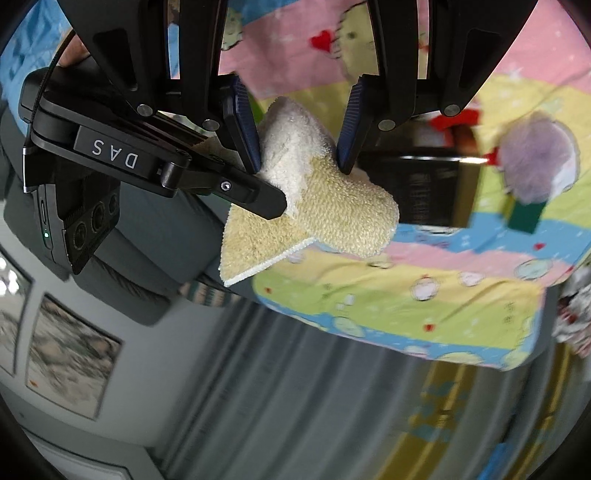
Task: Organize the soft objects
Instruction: 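Lift the towel into the green box and open the right gripper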
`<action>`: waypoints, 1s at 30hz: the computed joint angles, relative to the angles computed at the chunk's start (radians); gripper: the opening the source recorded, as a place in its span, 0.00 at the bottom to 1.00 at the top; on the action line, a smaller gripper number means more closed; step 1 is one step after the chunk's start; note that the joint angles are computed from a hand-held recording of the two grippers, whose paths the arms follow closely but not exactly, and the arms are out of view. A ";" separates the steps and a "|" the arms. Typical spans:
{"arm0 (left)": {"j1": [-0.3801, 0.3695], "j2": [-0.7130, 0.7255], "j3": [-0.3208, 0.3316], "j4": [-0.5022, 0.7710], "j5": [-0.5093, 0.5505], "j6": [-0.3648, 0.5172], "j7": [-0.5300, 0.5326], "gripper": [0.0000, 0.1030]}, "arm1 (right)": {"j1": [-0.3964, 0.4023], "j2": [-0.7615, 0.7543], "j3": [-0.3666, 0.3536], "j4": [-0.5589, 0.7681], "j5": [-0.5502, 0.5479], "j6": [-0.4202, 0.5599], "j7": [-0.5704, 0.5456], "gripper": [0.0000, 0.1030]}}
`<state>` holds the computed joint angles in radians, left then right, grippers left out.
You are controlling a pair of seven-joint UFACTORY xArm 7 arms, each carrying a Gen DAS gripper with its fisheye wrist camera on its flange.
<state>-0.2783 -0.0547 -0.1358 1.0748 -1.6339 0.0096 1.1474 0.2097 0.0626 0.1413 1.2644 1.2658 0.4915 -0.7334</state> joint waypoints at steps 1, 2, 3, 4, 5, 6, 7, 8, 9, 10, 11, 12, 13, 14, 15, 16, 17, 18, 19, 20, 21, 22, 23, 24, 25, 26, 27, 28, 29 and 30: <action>-0.008 0.028 -0.009 0.027 0.039 0.000 -0.023 0.41 | -0.009 -0.007 -0.009 -0.008 0.009 -0.009 -0.004 0.18; -0.015 0.050 -0.015 0.047 0.070 -0.001 -0.043 0.41 | -0.018 -0.010 -0.016 -0.013 0.019 -0.011 -0.008 0.18; -0.022 0.076 -0.020 0.071 0.106 -0.003 -0.066 0.41 | -0.029 -0.013 -0.025 -0.017 0.036 -0.009 -0.015 0.18; -0.030 0.101 -0.027 0.094 0.146 -0.007 -0.093 0.41 | -0.041 -0.013 -0.035 -0.021 0.050 -0.008 -0.018 0.18; -0.035 0.131 -0.035 0.122 0.179 -0.006 -0.117 0.41 | -0.044 -0.013 -0.036 -0.019 0.052 -0.014 -0.011 0.18; -0.036 0.145 -0.044 0.135 0.211 -0.004 -0.144 0.41 | -0.055 -0.015 -0.044 -0.023 0.064 -0.016 -0.013 0.18; -0.038 0.174 -0.051 0.161 0.263 0.010 -0.186 0.41 | -0.062 -0.023 -0.049 -0.036 0.070 -0.024 -0.014 0.18; -0.031 0.196 -0.064 0.183 0.284 0.022 -0.198 0.41 | -0.071 -0.024 -0.056 -0.042 0.070 -0.037 -0.012 0.18; -0.026 0.213 -0.078 0.201 0.300 0.029 -0.208 0.41 | -0.075 -0.024 -0.059 -0.045 0.074 -0.044 -0.008 0.18; -0.021 0.241 -0.093 0.229 0.321 0.042 -0.217 0.41 | -0.084 -0.023 -0.065 -0.049 0.081 -0.051 -0.004 0.19; -0.016 0.262 -0.105 0.249 0.341 0.046 -0.230 0.41 | -0.090 -0.023 -0.068 -0.053 0.081 -0.057 0.000 0.19; -0.017 0.292 -0.113 0.276 0.376 0.053 -0.254 0.41 | -0.096 -0.021 -0.072 -0.056 0.073 -0.068 0.015 0.19; -0.015 0.313 -0.121 0.294 0.404 0.061 -0.275 0.41 | -0.102 -0.017 -0.075 -0.057 0.060 -0.081 0.031 0.19; -0.015 0.333 -0.126 0.313 0.436 0.071 -0.302 0.41 | -0.107 -0.013 -0.077 -0.056 0.047 -0.087 0.048 0.19; -0.014 0.351 -0.135 0.329 0.461 0.073 -0.322 0.41 | -0.116 -0.008 -0.080 -0.057 0.051 -0.087 0.058 0.19; -0.015 0.376 -0.142 0.355 0.490 0.081 -0.340 0.41 | -0.124 -0.004 -0.082 -0.057 0.056 -0.092 0.067 0.19; -0.007 0.395 -0.154 0.374 0.504 0.090 -0.347 0.41 | -0.132 0.001 -0.085 -0.056 0.056 -0.099 0.072 0.19; 0.000 0.413 -0.169 0.392 0.514 0.099 -0.356 0.41 | -0.138 0.003 -0.085 -0.058 0.050 -0.109 0.079 0.19; 0.001 0.436 -0.179 0.414 0.532 0.110 -0.376 0.41 | -0.147 0.001 -0.088 -0.065 0.050 -0.115 0.083 0.19; -0.004 0.454 -0.180 0.432 0.565 0.116 -0.404 0.41 | -0.154 0.006 -0.090 -0.066 0.050 -0.117 0.096 0.19; -0.008 0.469 -0.182 0.444 0.596 0.117 -0.424 0.41 | -0.163 0.009 -0.093 -0.066 0.048 -0.112 0.102 0.19; -0.028 0.488 -0.166 0.460 0.651 0.122 -0.465 0.41 | -0.170 0.016 -0.094 -0.065 0.041 -0.113 0.111 0.19; -0.039 0.500 -0.155 0.469 0.693 0.126 -0.500 0.41 | -0.175 0.025 -0.094 -0.060 0.023 -0.114 0.131 0.19; -0.048 0.515 -0.146 0.482 0.730 0.133 -0.532 0.41 | -0.184 0.035 -0.096 -0.057 0.011 -0.108 0.147 0.19; -0.052 0.532 -0.138 0.498 0.764 0.151 -0.567 0.41 | -0.192 0.046 -0.096 -0.052 0.005 -0.102 0.160 0.20; -0.052 0.546 -0.137 0.511 0.788 0.163 -0.596 0.41 | -0.200 0.053 -0.094 -0.050 -0.005 -0.095 0.179 0.20; -0.049 0.561 -0.139 0.526 0.810 0.180 -0.623 0.41 | -0.207 0.065 -0.095 -0.046 -0.027 -0.088 0.213 0.20; -0.040 0.578 -0.150 0.538 0.823 0.195 -0.637 0.41 | -0.213 0.076 -0.095 -0.042 -0.050 -0.089 0.243 0.20; -0.039 0.591 -0.154 0.546 0.843 0.197 -0.657 0.41 | -0.218 0.084 -0.092 -0.038 -0.075 -0.091 0.269 0.20; -0.043 0.600 -0.151 0.546 0.867 0.195 -0.680 0.41 | -0.218 0.091 -0.093 -0.039 -0.126 -0.099 0.320 0.20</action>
<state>-0.3213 0.5453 -0.2873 1.6205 -0.7667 0.2050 0.4672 -0.0086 0.1534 0.0480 1.2258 1.1395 0.3924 -0.4135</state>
